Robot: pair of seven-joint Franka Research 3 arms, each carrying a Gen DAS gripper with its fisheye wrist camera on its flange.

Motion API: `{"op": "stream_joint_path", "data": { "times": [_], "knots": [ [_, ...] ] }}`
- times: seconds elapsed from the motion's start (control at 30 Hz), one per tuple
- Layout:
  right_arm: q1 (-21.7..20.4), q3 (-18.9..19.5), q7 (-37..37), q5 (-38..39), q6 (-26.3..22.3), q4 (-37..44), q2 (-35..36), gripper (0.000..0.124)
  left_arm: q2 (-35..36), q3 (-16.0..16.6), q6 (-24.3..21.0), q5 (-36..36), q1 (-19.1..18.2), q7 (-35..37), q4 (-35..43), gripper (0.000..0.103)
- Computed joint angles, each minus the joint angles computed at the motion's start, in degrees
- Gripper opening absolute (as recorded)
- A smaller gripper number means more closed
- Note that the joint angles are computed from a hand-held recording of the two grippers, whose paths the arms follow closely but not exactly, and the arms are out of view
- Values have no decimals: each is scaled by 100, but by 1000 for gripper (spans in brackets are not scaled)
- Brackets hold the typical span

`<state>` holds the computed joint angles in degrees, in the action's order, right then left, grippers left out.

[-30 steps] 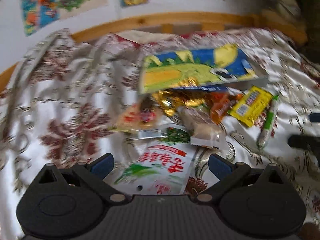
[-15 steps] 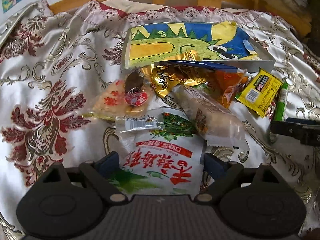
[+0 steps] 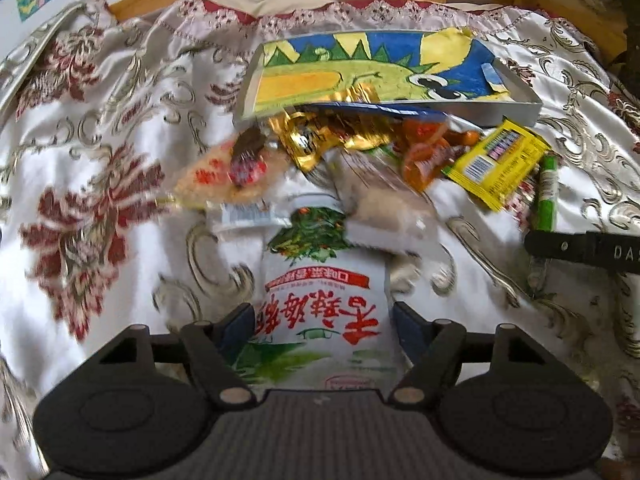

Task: Organize snacks
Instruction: 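Grasp the white-and-green packet with the left gripper while the right grasps the green stick, then carry both held snacks into the tin box and open both grippers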

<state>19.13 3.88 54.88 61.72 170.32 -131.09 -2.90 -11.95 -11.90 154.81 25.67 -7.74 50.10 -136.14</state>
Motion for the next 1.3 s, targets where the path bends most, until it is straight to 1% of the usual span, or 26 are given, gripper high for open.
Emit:
{"op": "stream_joint_path", "data": {
  "times": [0.13, 0.2, 0.3, 0.33, 0.37, 0.4, 0.47, 0.5, 0.57, 0.6, 0.67, 0.7, 0.73, 0.77, 0.8, 0.83, 0.9, 1.1, 1.23, 1.3],
  "knots": [
    [-41, -28, 452, -679, -428, -401, -450, 29, -160, -108, -234, -11, -103, -131, -62, 78],
    [-25, -43, 598, -978, -531, -533, -602, 29, -231, -86, -223, -111, -153, -153, -107, 81],
    [59, -33, 596, -1331, -345, -659, -664, 31, -271, -37, -35, -197, -145, -213, -197, 85],
    [111, -67, 557, -1304, -302, -656, -651, 32, -266, -18, 22, -213, -134, -205, -214, 86],
    [194, -137, 414, -1114, -280, -637, -632, 35, -261, -14, 57, -201, -114, -205, -224, 88],
    [250, -189, 291, -948, -289, -614, -612, 42, -250, -19, 82, -160, -79, -229, -220, 89],
    [305, -247, 70, -660, -262, -551, -543, 48, -231, -32, 156, -85, -12, -331, -236, 94],
    [309, -238, 22, -566, -219, -529, -507, 50, -191, -2, 166, -144, -16, -316, -215, 95],
    [318, -218, -74, -342, -113, -481, -430, 51, -90, 125, 110, -525, -98, -164, -159, 95],
    [343, -208, -160, -121, -3, -470, -398, 50, -69, 170, 148, -686, -110, -145, -181, 92],
    [340, -173, -192, 108, 102, -438, -343, 46, -69, 173, 266, -787, -75, -213, -240, 91],
    [323, -139, -130, 119, 187, -454, -333, 37, -82, 153, 277, -761, -56, -223, -255, 89],
    [298, -100, 3, 46, 278, -481, -324, 31, -88, 126, 258, -720, -40, -232, -252, 88],
    [295, -100, 23, 71, 284, -481, -321, 28, -90, 105, 241, -696, -30, -253, -247, 84],
    [308, -117, -30, 191, 274, -472, -321, 27, -91, 89, 214, -691, -24, -291, -237, 81],
    [304, -106, -11, 201, 285, -478, -325, 27, -99, 78, 201, -687, -21, -328, -239, 79],
    [287, -61, 108, 23, 331, -518, -348, 26, -130, 42, 154, -644, -10, -425, -241, 72],
    [370, -46, 188, -381, 383, -682, -509, 26, -227, -137, -221, -376, -40, -850, -158, 58],
    [516, -154, -62, -310, 264, -758, -644, 24, -375, -272, -318, -119, -77, -1353, -257, 53],
    [525, -106, -20, -457, 316, -852, -723, 22, -473, -311, -352, -36, -108, -1549, -330, 51]
  ]
}}
